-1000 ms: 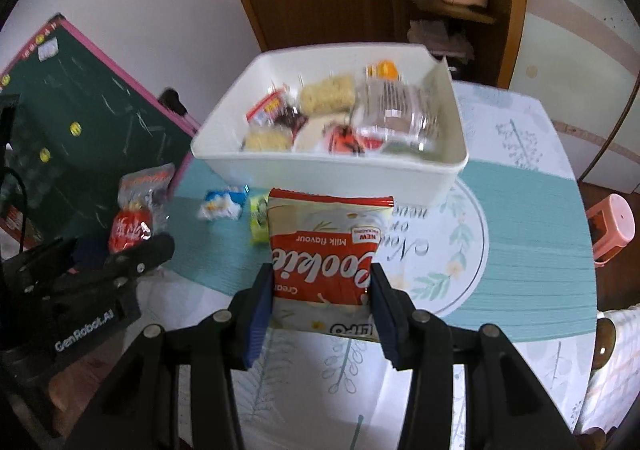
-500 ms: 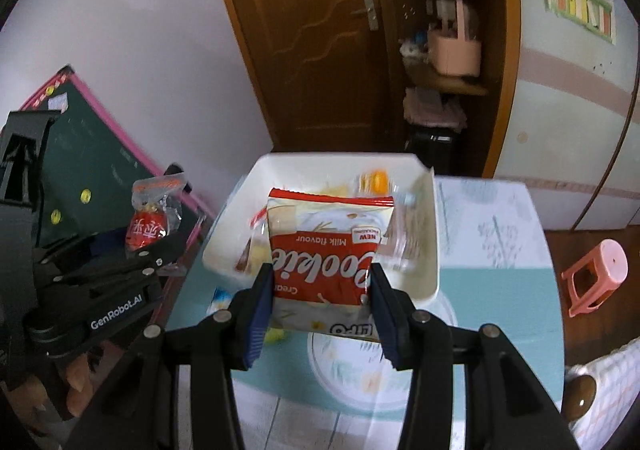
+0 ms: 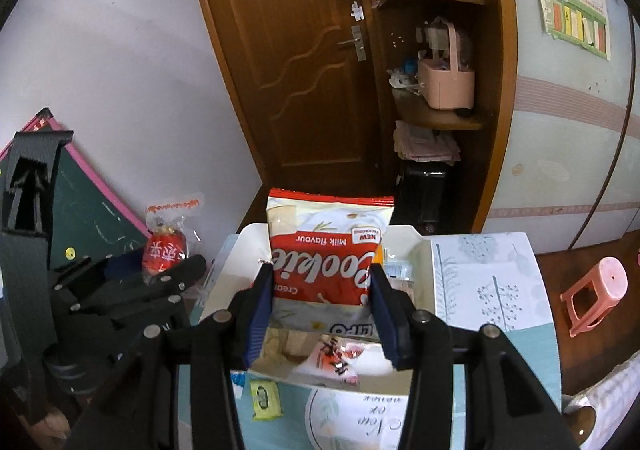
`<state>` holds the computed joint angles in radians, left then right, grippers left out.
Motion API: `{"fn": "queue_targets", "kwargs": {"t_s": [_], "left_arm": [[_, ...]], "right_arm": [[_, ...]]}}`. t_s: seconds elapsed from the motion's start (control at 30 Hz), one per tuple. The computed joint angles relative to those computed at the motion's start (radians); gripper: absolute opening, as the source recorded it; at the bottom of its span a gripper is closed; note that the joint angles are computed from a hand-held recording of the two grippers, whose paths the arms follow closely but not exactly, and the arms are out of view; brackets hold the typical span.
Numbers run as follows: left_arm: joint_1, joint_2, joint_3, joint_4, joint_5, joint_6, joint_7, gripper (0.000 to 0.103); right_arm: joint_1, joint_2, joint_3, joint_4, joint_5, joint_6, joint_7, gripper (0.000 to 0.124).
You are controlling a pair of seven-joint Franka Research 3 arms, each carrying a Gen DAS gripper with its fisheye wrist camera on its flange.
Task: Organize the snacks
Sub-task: 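Lower both snacks into the white tray and open both tools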
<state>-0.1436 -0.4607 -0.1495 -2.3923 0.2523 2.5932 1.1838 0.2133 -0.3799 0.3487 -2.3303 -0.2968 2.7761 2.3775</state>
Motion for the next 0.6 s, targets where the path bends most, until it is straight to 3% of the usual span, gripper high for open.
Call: {"fn": "queue_targets", "kwargs": {"t_s": [0.2,0.3,0.33,0.43,0.6], "left_arm": [[0.012,0.062,0.001,0.028,0.006,0.007,0.005,0.059],[0.004,0.08,0.016,0.029,-0.023,0.009,0.022,0.088],[0.012,0.088,0.012,0.032,-0.018,0.004,0.017,0.092],[-0.012,0.102,0.045,0.029,-0.084,0.004,0.081,0.093],[0.008,0.103,0.029,0.012,-0.077,0.003,0.082,0.093]], "right_arm": [[-0.004,0.063,0.003,0.042,-0.029,-0.015,0.029,0.047],[0.012,0.101,-0.015,0.062,-0.037,-0.035,0.035,0.047],[0.019,0.115,-0.023,0.068,-0.038,-0.047,0.037,0.048],[0.037,0.132,-0.043,0.063,-0.044,-0.07,0.074,0.051],[0.068,0.137,-0.071,0.042,-0.035,-0.071,0.089,0.059]]}}
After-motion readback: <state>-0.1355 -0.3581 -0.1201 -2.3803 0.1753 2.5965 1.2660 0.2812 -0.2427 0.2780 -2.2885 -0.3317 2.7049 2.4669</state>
